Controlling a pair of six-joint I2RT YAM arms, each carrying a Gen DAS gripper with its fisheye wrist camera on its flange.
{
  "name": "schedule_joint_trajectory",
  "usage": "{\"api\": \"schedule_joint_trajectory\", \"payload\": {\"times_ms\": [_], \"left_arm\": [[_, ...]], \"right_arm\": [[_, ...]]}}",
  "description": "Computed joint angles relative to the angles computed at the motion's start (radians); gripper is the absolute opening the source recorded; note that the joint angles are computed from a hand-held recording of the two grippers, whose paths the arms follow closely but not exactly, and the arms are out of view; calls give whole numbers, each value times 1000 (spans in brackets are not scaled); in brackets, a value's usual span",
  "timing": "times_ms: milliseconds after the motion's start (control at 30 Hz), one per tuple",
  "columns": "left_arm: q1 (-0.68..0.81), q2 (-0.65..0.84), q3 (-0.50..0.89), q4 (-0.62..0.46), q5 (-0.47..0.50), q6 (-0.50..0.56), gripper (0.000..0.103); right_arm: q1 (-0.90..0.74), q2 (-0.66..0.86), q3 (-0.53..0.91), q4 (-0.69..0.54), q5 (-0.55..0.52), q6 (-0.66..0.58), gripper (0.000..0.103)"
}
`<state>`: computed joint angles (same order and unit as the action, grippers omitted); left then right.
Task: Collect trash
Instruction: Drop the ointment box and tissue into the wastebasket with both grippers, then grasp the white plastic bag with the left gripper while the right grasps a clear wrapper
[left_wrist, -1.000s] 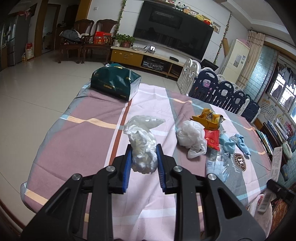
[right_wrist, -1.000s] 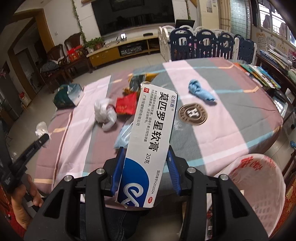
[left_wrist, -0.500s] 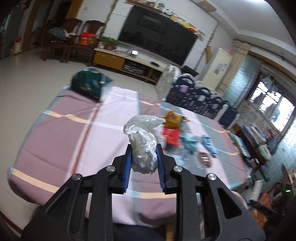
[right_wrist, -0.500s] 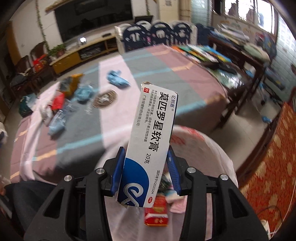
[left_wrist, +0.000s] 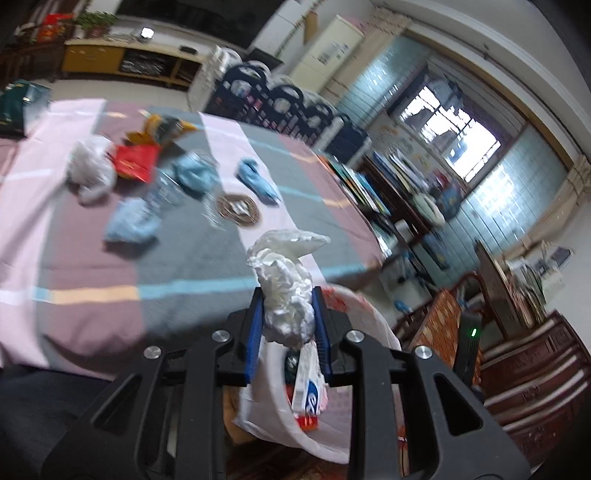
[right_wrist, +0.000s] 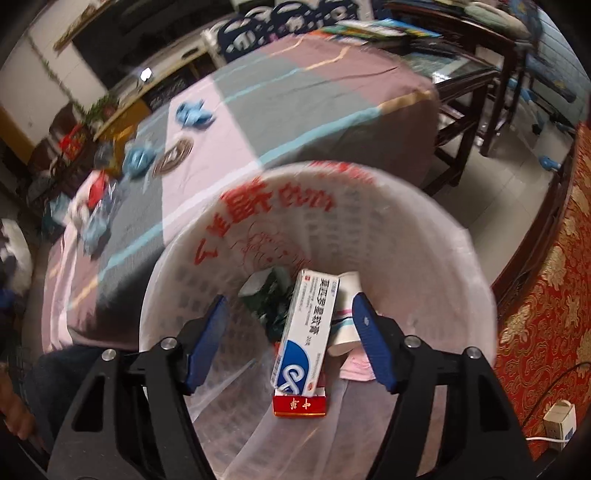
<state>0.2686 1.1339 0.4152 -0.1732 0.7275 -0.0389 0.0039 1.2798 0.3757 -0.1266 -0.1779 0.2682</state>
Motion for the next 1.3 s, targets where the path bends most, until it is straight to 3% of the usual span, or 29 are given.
{"api": "schedule_joint_trajectory", "payload": {"times_ms": [167, 200, 233, 300, 333, 467, 567, 700, 867, 967, 1033, 1167, 1300], "left_arm": [[-325, 114, -32, 120, -109, -55, 30], [-381, 148, -32, 155, -134, -73, 38], [-417, 191, -26, 180, -135, -88, 56], [-432, 234, -22, 217, -142, -111, 82], [-422, 235, -25, 227, -154, -118, 86], [-241, 312, 38, 216, -181, -71, 86], [-73, 410, 152, 225, -299, -42, 86], [59, 634, 412, 240, -500, -15, 86], [87, 958, 834, 85, -627, 90, 85], [69, 1049, 952, 27, -616, 162, 82], [58, 1076, 966, 29, -621, 208, 45], [88, 1034, 874, 94, -584, 243, 25], [176, 800, 574, 248, -473, 128, 23]], "right_arm": [[-235, -95, 1, -40, -88, -46, 69], [-265, -100, 10, -48, -96, -54, 70], [-288, -99, 16, -52, -104, -61, 71], [-319, -91, 20, -50, -115, -76, 71], [-325, -82, 17, -42, -115, -78, 71], [-296, -19, 13, -3, -108, -59, 71], [-237, -6, 7, 18, -86, -48, 71], [-126, -7, 13, 38, -19, -17, 71], [1, 49, 53, 71, 27, 49, 71], [93, 129, 111, 100, 37, 99, 71], [167, 191, 167, 112, 55, 123, 71], [302, 315, 299, 126, 71, 147, 71], [436, 458, 464, 144, 97, 141, 71]]}}
